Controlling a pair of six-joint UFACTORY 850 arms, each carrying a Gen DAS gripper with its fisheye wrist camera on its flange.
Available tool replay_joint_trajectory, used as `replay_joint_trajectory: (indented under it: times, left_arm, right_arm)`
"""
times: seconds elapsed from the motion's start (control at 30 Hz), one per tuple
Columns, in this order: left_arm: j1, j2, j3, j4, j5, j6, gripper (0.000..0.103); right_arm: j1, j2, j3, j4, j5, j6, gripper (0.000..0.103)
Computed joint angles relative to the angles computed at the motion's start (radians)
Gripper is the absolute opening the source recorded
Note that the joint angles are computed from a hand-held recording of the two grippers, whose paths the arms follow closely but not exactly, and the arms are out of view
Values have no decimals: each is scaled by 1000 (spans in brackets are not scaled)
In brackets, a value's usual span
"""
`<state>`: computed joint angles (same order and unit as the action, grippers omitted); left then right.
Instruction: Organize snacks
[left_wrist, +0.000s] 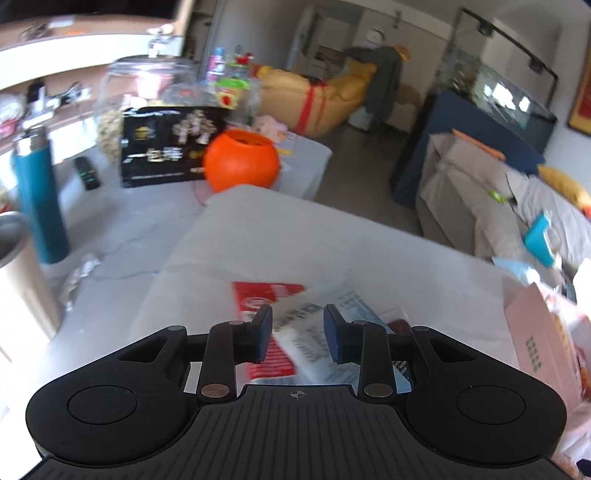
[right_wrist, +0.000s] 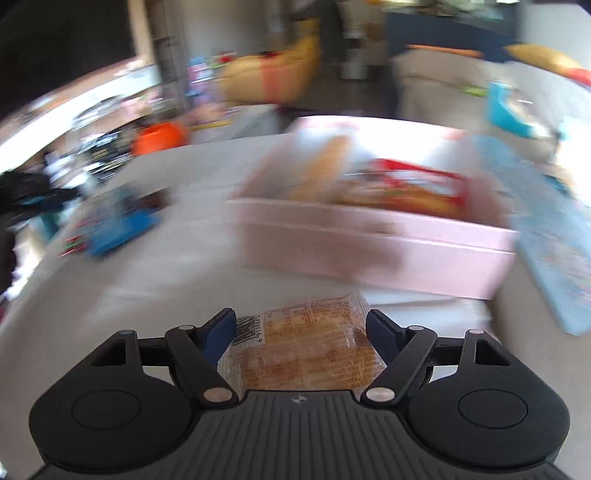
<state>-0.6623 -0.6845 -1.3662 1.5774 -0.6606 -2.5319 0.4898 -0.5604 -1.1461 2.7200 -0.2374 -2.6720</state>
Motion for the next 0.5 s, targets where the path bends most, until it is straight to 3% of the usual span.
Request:
replay_joint_trajectory:
  times: [0.13,0.2,0.5]
  left_arm:
    - [-8,-58,-70,3,44,127,35]
    - [-12,-77,-95,23,92,177,34]
    - [-20,-70,-77,396,368,3,35]
  right_arm:
    - [22,13,18,-196,-39,106,79]
    - [25,25,33,-198,-50,82,79]
    - [17,13,41,-91,-90,-4,85]
